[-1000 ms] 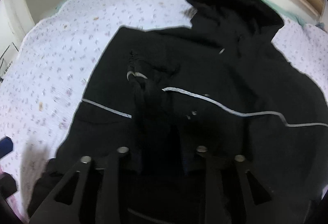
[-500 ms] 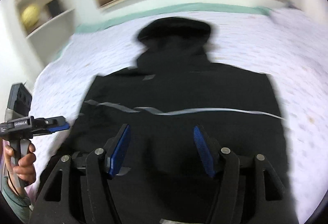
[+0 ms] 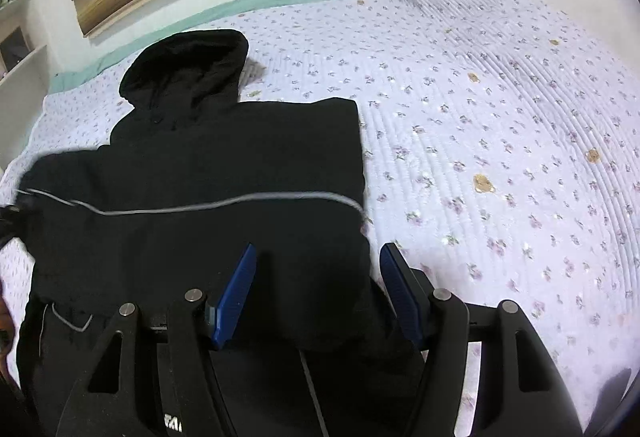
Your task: Fold large clothes
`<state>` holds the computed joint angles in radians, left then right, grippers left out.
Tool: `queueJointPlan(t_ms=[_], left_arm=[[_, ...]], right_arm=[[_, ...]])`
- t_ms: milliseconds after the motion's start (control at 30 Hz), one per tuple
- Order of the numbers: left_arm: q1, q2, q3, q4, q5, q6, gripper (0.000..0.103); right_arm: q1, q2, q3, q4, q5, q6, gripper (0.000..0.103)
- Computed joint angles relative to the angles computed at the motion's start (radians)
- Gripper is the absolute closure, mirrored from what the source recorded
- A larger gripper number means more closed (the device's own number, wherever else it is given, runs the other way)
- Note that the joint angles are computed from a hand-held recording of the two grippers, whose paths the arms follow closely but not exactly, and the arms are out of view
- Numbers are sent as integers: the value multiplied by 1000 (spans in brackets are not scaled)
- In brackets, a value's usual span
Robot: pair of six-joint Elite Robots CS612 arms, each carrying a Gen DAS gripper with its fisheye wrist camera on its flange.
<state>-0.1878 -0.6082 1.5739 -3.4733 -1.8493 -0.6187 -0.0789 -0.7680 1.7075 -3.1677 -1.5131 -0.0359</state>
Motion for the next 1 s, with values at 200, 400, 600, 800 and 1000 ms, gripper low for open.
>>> queueJointPlan(t_ms=[200, 400, 600, 800, 1000], left_arm=[[28, 38, -31, 250, -61, -3, 84], [25, 3, 22, 202, -39, 58, 77], [-46, -113, 136, 77, 294, 199, 46], [-76, -65, 5, 262, 225, 272, 45], [-92, 23, -77, 361, 295, 290, 46]], right_arm=[[68, 75, -72, 23, -129, -51, 33], [43, 78, -87, 94, -79, 10, 28], [26, 30, -52, 19, 71, 64, 28], [113, 89, -168, 82, 32, -53, 28], [145, 177, -266, 177, -52, -115, 28]])
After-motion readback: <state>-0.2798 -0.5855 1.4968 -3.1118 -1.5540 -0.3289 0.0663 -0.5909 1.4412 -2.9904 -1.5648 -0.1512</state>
